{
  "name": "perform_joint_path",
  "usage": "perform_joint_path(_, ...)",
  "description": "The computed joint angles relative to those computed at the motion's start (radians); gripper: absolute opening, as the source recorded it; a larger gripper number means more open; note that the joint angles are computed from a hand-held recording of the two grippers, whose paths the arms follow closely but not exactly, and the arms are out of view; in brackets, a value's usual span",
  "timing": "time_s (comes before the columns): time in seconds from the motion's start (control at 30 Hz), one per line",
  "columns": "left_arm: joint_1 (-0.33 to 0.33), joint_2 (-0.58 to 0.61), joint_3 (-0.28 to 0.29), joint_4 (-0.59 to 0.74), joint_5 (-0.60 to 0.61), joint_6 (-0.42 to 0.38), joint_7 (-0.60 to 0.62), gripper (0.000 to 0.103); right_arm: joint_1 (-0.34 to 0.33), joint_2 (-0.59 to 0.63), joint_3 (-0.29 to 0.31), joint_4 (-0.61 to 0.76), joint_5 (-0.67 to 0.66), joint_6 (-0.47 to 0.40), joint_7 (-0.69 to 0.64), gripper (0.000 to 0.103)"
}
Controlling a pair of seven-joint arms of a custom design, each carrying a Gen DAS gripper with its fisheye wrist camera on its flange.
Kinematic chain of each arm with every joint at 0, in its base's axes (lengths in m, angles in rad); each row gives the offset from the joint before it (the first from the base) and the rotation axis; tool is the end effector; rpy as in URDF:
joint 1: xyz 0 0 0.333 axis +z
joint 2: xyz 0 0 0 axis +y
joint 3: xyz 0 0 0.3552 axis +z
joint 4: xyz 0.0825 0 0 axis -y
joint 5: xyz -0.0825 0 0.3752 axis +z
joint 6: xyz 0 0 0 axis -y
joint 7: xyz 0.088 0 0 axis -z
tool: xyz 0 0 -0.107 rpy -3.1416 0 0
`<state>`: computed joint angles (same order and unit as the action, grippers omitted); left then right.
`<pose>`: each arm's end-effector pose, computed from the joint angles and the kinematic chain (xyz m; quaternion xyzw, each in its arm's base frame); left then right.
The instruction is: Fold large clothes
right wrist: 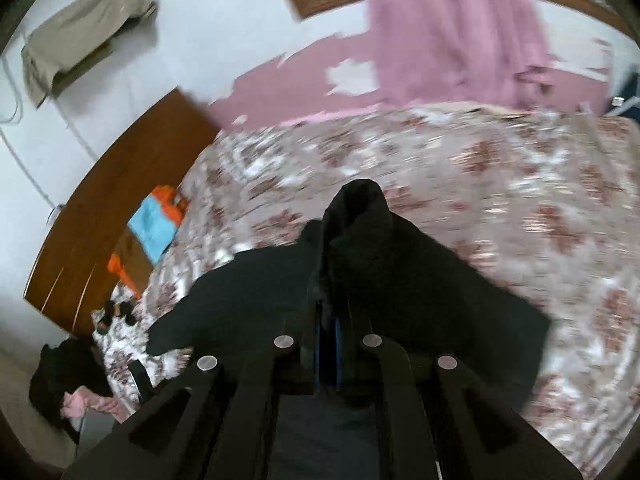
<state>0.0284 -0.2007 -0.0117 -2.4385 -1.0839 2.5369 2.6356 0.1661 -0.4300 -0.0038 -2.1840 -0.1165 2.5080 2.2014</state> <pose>0.4674 0.0179 0.4491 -0.5821 0.7216 -0.3727 0.0390 0.4423 0.0729 0.6852 -0.5124 0.7746 -0.1843 0.3217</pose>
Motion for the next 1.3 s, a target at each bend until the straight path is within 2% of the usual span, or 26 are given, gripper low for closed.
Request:
perform_joint_path(0.13, 0.048, 0.045, 0.053, 0.065, -0.023, -0.133, 0.002, 0.103, 0.064, 0.272, 0.039, 0.155, 0.061, 0.051, -0.021, 0.005)
perform_joint_path(0.17, 0.06, 0.054, 0.056, 0.081, -0.04, -0.145, 0.014, 0.103, 0.073, 0.317, 0.04, 0.192, 0.063, 0.031, -0.016, 0.005)
perform_joint_path(0.2, 0.072, 0.064, 0.056, 0.096, -0.051, -0.148, 0.022, 0.103, 0.088, 0.389, 0.051, 0.23, 0.098, 0.056, -0.042, 0.005)
perform_joint_path(0.3, 0.104, 0.097, 0.055, 0.138, -0.067, -0.154, 0.054, 0.103, 0.106, 0.536, 0.074, 0.333, 0.129, 0.047, -0.068, 0.005)
perform_joint_path(0.37, 0.126, 0.125, 0.055, 0.162, -0.071, -0.164, 0.068, 0.103, 0.123, 0.652, 0.09, 0.429, 0.118, 0.01, -0.061, 0.005)
perform_joint_path(0.43, 0.142, 0.158, 0.046, 0.185, -0.063, -0.142, 0.055, 0.103, 0.144, 0.759, 0.097, 0.528, 0.096, -0.043, -0.04, 0.005)
perform_joint_path(0.53, 0.161, 0.199, 0.032, 0.213, -0.039, -0.11, 0.029, 0.103, 0.157, 0.856, 0.099, 0.626, 0.088, -0.109, -0.022, 0.007)
perform_joint_path(0.57, 0.166, 0.21, 0.028, 0.219, -0.041, -0.104, 0.037, 0.103, 0.155, 0.879, 0.108, 0.64, 0.108, -0.11, -0.017, 0.011)
perform_joint_path(0.63, 0.174, 0.221, 0.019, 0.223, -0.019, -0.088, 0.029, 0.103, 0.143, 0.883, 0.121, 0.641, 0.145, -0.105, -0.019, 0.015)
perform_joint_path(0.67, 0.179, 0.223, 0.017, 0.224, -0.022, -0.09, 0.033, 0.103, 0.137, 0.873, 0.127, 0.621, 0.163, -0.083, -0.024, 0.021)
perform_joint_path(0.73, 0.188, 0.225, 0.015, 0.226, -0.034, -0.101, 0.053, 0.103, 0.098, 0.828, 0.167, 0.544, 0.254, 0.022, -0.078, 0.029)
perform_joint_path(0.77, 0.192, 0.226, 0.014, 0.227, -0.041, -0.102, 0.056, 0.103, 0.059, 0.781, 0.209, 0.487, 0.225, 0.071, -0.053, 0.037)
perform_joint_path(0.8, 0.195, 0.226, 0.014, 0.229, -0.05, -0.107, 0.06, 0.103, 0.043, 0.738, 0.216, 0.441, 0.187, 0.103, -0.025, 0.048)
perform_joint_path(0.83, 0.199, 0.228, 0.015, 0.231, -0.059, -0.114, 0.063, 0.103, 0.059, 0.677, 0.189, 0.373, 0.082, 0.153, 0.07, 0.054)
perform_joint_path(0.87, 0.201, 0.227, 0.014, 0.229, -0.062, -0.115, 0.063, 0.103, 0.1, 0.59, 0.126, 0.29, -0.093, 0.176, 0.216, 0.065)
perform_joint_path(0.9, 0.202, 0.226, 0.013, 0.227, -0.061, -0.113, 0.059, 0.103, 0.175, 0.528, 0.039, 0.242, -0.268, 0.143, 0.367, 0.075)
perform_joint_path(0.93, 0.203, 0.226, 0.013, 0.225, -0.062, -0.113, 0.059, 0.103, 0.235, 0.493, -0.02, 0.215, -0.406, 0.103, 0.493, 0.075)
perform_joint_path(0.97, 0.203, 0.227, 0.012, 0.225, -0.062, -0.111, 0.059, 0.103, 0.27, 0.429, -0.044, 0.157, -0.549, 0.023, 0.642, 0.075)
perform_joint_path(1.0, 0.202, 0.226, 0.01, 0.223, -0.058, -0.104, 0.055, 0.103, 0.271, 0.4, -0.036, 0.121, -0.622, -0.001, 0.721, 0.075)
perform_joint_path(1.07, 0.201, 0.226, 0.008, 0.219, -0.054, -0.097, 0.05, 0.103, 0.241, 0.348, 0.001, 0.022, -0.644, -0.012, 0.8, 0.075)
perform_joint_path(1.1, 0.2, 0.225, 0.007, 0.216, -0.053, -0.095, 0.052, 0.103, 0.233, 0.343, 0.015, -0.013, -0.625, -0.01, 0.814, 0.071)
perform_joint_path(1.13, 0.198, 0.223, 0.006, 0.212, -0.047, -0.089, 0.049, 0.103, 0.226, 0.347, 0.029, -0.039, -0.605, -0.007, 0.819, 0.065)
perform_joint_path(1.2, 0.197, 0.219, 0.006, 0.206, -0.049, -0.084, 0.052, 0.103, 0.204, 0.37, 0.057, -0.077, -0.595, -0.001, 0.856, 0.037)
perform_joint_path(1.23, 0.195, 0.219, 0.006, 0.205, -0.048, -0.082, 0.051, 0.103, 0.193, 0.381, 0.07, -0.088, -0.595, 0.007, 0.886, 0.03)
perform_joint_path(1.27, 0.194, 0.219, 0.005, 0.204, -0.045, -0.078, 0.049, 0.103, 0.181, 0.386, 0.08, -0.099, -0.608, 0.027, 0.919, 0.018)
perform_joint_path(1.3, 0.191, 0.221, 0.003, 0.204, -0.04, -0.071, 0.044, 0.103, 0.169, 0.398, 0.085, -0.106, -0.642, 0.06, 0.969, 0.016)
